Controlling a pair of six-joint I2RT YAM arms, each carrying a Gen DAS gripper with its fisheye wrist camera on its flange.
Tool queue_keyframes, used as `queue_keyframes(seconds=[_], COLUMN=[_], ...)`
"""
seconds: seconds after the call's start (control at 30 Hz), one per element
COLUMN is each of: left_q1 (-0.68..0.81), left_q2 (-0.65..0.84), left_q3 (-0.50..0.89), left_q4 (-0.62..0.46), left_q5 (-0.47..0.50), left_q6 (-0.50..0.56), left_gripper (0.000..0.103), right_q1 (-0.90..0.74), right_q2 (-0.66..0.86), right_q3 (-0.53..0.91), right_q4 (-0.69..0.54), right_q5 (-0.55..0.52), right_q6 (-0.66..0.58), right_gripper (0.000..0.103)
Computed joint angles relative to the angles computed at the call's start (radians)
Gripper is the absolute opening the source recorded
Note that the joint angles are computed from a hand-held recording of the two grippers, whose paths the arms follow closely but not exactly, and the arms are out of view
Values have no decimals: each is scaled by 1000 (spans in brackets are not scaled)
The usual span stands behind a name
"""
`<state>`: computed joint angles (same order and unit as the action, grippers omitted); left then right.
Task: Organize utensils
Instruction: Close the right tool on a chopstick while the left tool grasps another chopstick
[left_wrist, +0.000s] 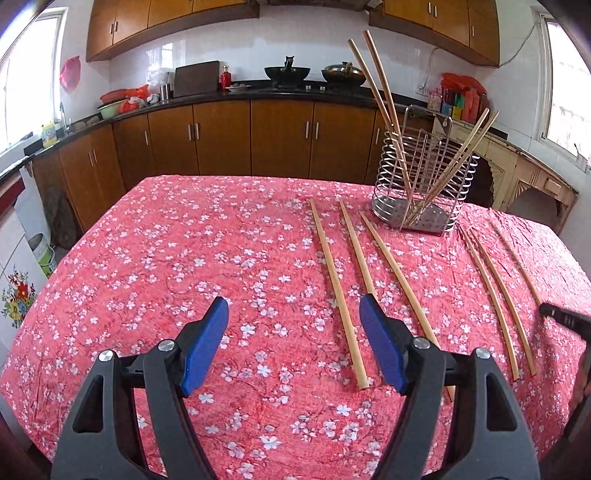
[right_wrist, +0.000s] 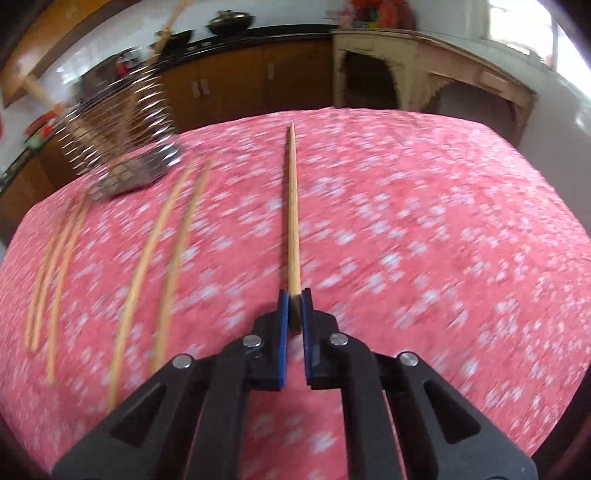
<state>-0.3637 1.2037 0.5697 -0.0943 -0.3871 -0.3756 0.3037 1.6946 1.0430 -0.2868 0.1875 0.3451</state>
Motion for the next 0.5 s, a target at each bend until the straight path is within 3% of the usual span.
queue_keyframes(seconds=[0.2, 0.5], left_q1=[-26, -59], left_q2=[25, 139], left_q3=[10, 60], left_q4=[-3, -52], left_q5=[3, 54], left_q6=[14, -1], left_gripper=[71, 43], right_q1=[-90, -155], right_q2=[89, 102], right_q3=[95, 88], right_q4=[-13, 27], right_q5=[38, 43], right_q6=[11, 4], right_gripper=[8, 8])
